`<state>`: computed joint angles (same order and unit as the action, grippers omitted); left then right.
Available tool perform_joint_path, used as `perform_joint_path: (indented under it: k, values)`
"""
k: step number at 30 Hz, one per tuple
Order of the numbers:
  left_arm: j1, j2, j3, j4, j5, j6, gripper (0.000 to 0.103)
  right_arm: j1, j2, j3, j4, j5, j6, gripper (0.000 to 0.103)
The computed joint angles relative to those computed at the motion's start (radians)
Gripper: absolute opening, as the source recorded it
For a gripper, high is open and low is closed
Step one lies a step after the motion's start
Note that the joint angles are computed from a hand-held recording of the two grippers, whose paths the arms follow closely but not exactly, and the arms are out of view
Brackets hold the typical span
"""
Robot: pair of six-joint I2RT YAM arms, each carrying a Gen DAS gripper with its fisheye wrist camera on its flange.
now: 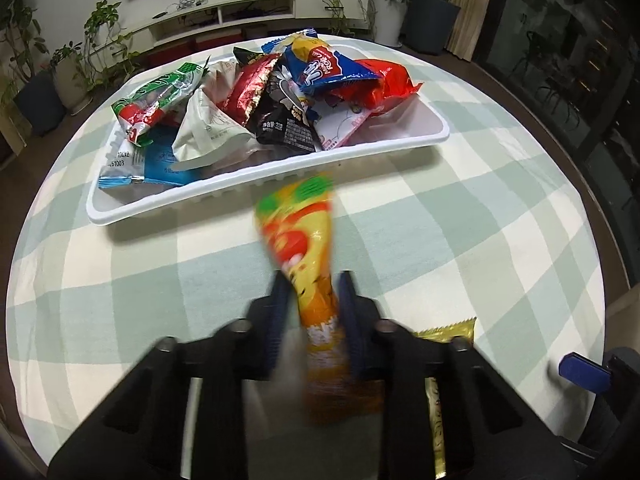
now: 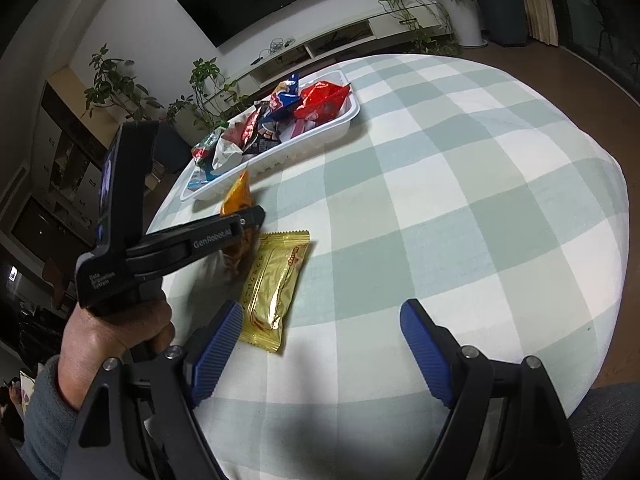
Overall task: Organize snacks
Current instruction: 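Grasp the orange-yellow stick packet with the left tool and lift it, then grasp the gold bar with the right tool while the left tool holds the stick packet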
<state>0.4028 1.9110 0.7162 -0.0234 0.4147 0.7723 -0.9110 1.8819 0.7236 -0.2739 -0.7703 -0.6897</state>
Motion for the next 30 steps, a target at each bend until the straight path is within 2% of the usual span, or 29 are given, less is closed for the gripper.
perform_joint_path:
  k: [6, 11, 14, 20, 26, 30]
  values:
    - [0.072, -0.007, 0.007, -0.055, 0.032, 0.085, 0.015, 0.036, -0.021, -0.037, 0.047, 0.037, 0.011, 0.083]
    - [0.204, -0.018, 0.021, -0.14, 0.08, 0.195, 0.015, 0.104, -0.056, -0.073, 0.094, 0.077, 0.035, 0.083]
    - [0.302, -0.021, 0.03, -0.195, 0.109, 0.261, 0.015, 0.172, -0.074, -0.096, 0.148, 0.106, 0.075, 0.083]
    - [0.462, -0.024, 0.033, -0.286, 0.152, 0.392, 0.015, 0.335, -0.043, -0.098, 0.268, 0.237, 0.19, 0.083]
    - [0.518, -0.032, 0.022, -0.308, 0.175, 0.437, 0.015, 0.442, -0.041, -0.138, 0.398, 0.371, 0.226, 0.082]
    - [0.52, -0.038, 0.014, -0.31, 0.183, 0.441, 0.015, 0.451, -0.052, -0.173, 0.449, 0.414, 0.189, 0.073]
